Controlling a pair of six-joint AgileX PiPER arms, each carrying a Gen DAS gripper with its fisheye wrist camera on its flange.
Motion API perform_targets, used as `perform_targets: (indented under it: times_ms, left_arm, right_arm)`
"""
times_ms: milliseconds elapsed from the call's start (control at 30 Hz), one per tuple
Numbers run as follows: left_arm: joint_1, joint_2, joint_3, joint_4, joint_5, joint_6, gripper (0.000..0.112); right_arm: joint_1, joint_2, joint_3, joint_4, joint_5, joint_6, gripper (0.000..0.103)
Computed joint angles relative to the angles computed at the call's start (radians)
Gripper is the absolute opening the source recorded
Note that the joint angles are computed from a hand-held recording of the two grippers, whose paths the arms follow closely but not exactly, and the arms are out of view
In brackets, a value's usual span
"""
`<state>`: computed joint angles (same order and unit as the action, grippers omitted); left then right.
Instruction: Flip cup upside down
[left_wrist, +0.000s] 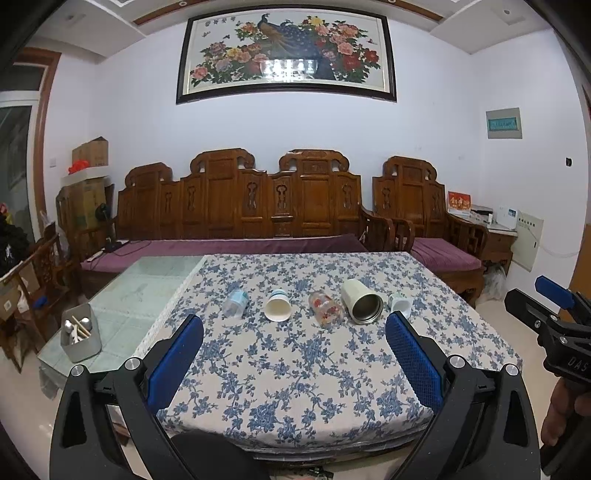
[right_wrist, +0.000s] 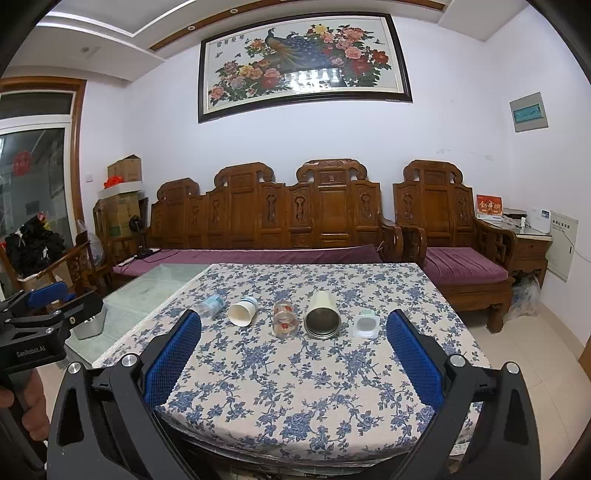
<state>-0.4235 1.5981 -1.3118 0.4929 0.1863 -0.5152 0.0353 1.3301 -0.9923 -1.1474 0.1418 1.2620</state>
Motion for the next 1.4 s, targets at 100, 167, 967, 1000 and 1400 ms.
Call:
perform_targets:
  times_ms: [100,167,967,1000,1400]
  left_arm:
    - [0.001,0.000,-0.005,-0.010,0.003,0.012,0.095]
    - [-0.002,0.002,-0.001,0.021,-0.003,-0.019,0.095]
    - [-0.012,-0.018,0.011,0.048,-0.003,-0.046,0.095]
    - [-0.013,-0.017,0.011,0.055,-0.002,-0.052,0.095]
    - [-0.016,-0.033,0.015,0.018,-0.002,-0.011,0.095]
  right_arm:
    - [0.001,0.000,0.001,-0.017,0.001,0.017,0.100]
    - [0.001,-0.002,-0.001,0.006,0.001,-0.007,0.100]
    - [0.041,-0.039,-0.011,0.071,0.042,-0.070,0.100]
    - [0.043,-0.039,-0.012,0.071,0.045,-0.070,0.100]
    - [0.034,-0.038,-0.007,0.048,0.034,-0.048,0.100]
